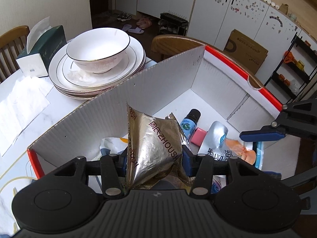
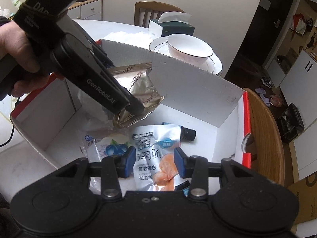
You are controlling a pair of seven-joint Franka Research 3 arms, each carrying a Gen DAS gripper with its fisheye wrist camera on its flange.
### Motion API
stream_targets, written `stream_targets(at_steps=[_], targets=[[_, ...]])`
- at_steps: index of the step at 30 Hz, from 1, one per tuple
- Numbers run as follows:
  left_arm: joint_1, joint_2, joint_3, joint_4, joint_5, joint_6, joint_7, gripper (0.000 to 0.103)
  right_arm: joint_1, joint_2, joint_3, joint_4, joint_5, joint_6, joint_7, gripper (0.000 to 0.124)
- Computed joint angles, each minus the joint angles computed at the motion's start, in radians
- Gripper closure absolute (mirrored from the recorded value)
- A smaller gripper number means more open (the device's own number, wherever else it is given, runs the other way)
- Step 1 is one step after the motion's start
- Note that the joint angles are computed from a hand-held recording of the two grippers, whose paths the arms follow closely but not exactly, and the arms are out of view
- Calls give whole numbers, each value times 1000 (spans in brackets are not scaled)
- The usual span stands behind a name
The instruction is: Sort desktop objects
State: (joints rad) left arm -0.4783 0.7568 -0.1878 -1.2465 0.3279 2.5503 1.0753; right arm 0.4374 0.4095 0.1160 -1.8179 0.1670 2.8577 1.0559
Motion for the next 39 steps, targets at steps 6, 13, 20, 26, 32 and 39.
stream_targets(at_steps=[6,13,20,26,32,39], targets=[[-12,13,9,25,4,-17,-11,39,-14,-6,11,-10,29,14,-8,74],[-12,-13,15,-18,18,15,-49,36,-48,-23,44,-34,89,29,-54,65],[-15,-92,23,-134,51,92,-113,36,-67,-41,70,-56,151,34,-116,61],[-24,-185,41,-266,112,163,-203,36,-75,-63,87,-71,220,45,-132,61],[-33,-282,59,-400,203,242,-294,36,-55,-98,80,-110,269,82,-72,58],[-36,-383,69,-532,316,312,-413,36,-10,-144,51,-173,253,155,64,55]])
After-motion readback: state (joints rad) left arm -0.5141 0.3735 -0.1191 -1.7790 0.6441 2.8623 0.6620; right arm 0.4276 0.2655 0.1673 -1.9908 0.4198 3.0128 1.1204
